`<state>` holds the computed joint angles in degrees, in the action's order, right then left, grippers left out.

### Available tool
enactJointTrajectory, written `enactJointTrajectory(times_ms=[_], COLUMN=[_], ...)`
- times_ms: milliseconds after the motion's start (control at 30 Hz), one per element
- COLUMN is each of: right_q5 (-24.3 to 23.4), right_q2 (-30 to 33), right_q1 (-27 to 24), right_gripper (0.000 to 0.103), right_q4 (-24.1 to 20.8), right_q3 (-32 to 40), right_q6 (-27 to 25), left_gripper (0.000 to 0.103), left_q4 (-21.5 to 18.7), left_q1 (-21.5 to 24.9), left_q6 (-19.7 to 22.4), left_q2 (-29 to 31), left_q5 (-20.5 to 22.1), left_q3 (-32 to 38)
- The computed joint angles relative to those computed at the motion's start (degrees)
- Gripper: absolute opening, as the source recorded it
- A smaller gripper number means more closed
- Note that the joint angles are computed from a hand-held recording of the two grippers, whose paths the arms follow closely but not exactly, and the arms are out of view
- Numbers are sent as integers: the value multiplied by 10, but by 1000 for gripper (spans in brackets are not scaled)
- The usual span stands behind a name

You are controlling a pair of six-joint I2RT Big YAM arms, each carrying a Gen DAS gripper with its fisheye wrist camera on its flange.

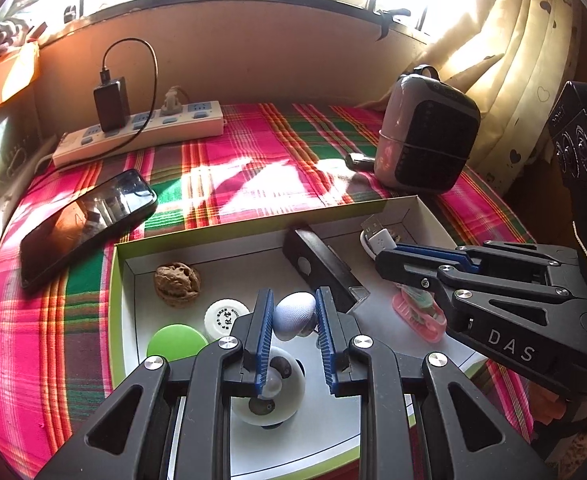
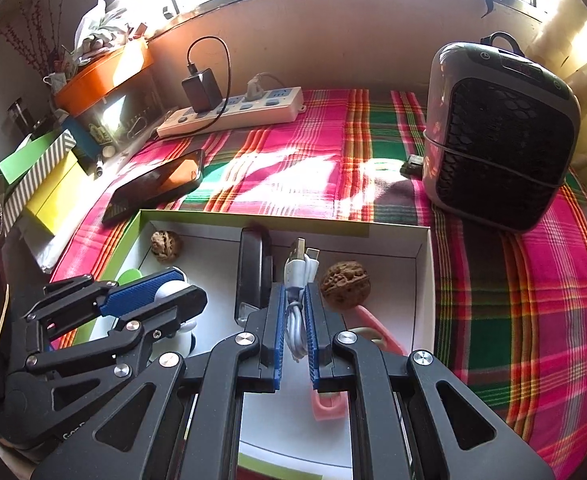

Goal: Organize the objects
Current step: 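Carry the white piece with left gripper while right gripper carries the cable into the box, then lower and open the left gripper on the white piece while right gripper releases the cable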

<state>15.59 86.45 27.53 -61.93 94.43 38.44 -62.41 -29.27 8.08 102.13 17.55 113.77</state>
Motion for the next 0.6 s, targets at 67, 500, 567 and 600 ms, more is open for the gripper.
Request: enactJointTrajectory(times_ms=[67,500,567,600], right_q5=[-4,-10,-9,-10], right_q2=[3,17,18,18], right_q1=[-2,-10,-10,-10], right_gripper=[10,10,10,10], right_q4=[-1,-7,-6,-6], right_q3=[1,8,8,8], right_q6=[-1,-3,-3,-2], left_gripper=[20,20,20,20], left_q4=[-5,-20,-25,-24], left_q1=[-1,-10,-10,-10], left_q6=[1,14,15,16], left_q2=[6,22,24,23], left_q5=[-2,-26,-26,-26], left_q3=[6,16,20,19])
